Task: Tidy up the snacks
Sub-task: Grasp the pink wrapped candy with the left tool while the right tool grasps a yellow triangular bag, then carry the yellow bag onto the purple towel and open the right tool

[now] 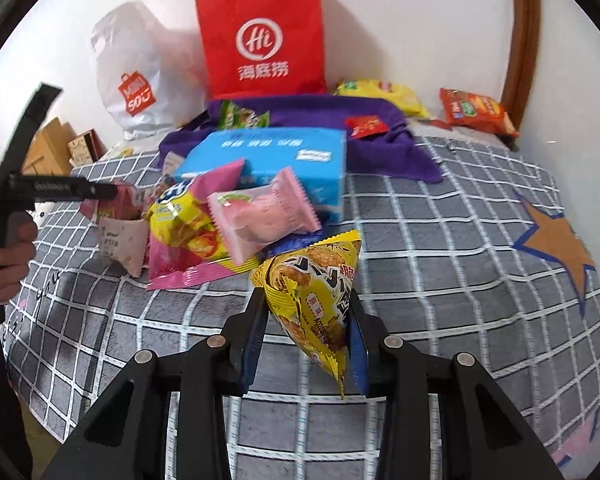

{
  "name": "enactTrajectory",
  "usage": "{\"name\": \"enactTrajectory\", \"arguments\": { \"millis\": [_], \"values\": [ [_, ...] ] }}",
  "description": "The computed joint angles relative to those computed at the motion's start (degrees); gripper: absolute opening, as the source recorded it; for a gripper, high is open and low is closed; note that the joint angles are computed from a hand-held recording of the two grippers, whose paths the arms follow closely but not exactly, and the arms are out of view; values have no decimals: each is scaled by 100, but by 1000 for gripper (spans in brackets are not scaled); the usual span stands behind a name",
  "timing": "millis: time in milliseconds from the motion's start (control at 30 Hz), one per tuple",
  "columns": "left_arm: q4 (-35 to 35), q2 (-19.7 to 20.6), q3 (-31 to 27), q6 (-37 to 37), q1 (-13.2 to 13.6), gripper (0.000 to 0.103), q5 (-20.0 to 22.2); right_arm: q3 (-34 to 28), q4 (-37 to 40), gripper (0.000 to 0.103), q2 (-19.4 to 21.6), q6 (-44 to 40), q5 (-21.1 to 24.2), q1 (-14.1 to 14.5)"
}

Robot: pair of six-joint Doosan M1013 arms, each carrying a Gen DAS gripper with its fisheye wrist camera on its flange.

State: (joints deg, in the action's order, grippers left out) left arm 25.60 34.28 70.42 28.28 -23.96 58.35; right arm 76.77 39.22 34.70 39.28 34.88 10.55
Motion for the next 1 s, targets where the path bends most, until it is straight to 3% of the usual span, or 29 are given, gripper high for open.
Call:
{"name": "enactTrajectory", "arguments": {
  "millis": [100,167,300,633,867,1000],
  "values": [
    [36,114,-132,124,-8,78,160,-14,-13,37,-3,105,-41,-45],
    [51,189,-237,174,-15,71,326,-30,-11,37,1,141,-41,-77],
    [140,178,-210,185,-38,61,268,-39,-36,37,6,155,-116,-100],
    [490,-161,132,-375,-83,60,249,-81,50,37,12,183,-79,-151],
    [427,-450,444,-570,-128,60,-194,-60,128,37,-23,213,-75,-163],
    [390,-473,438,-594,-202,60,-221,-50,153,37,-46,260,-83,-176]
  ]
}}
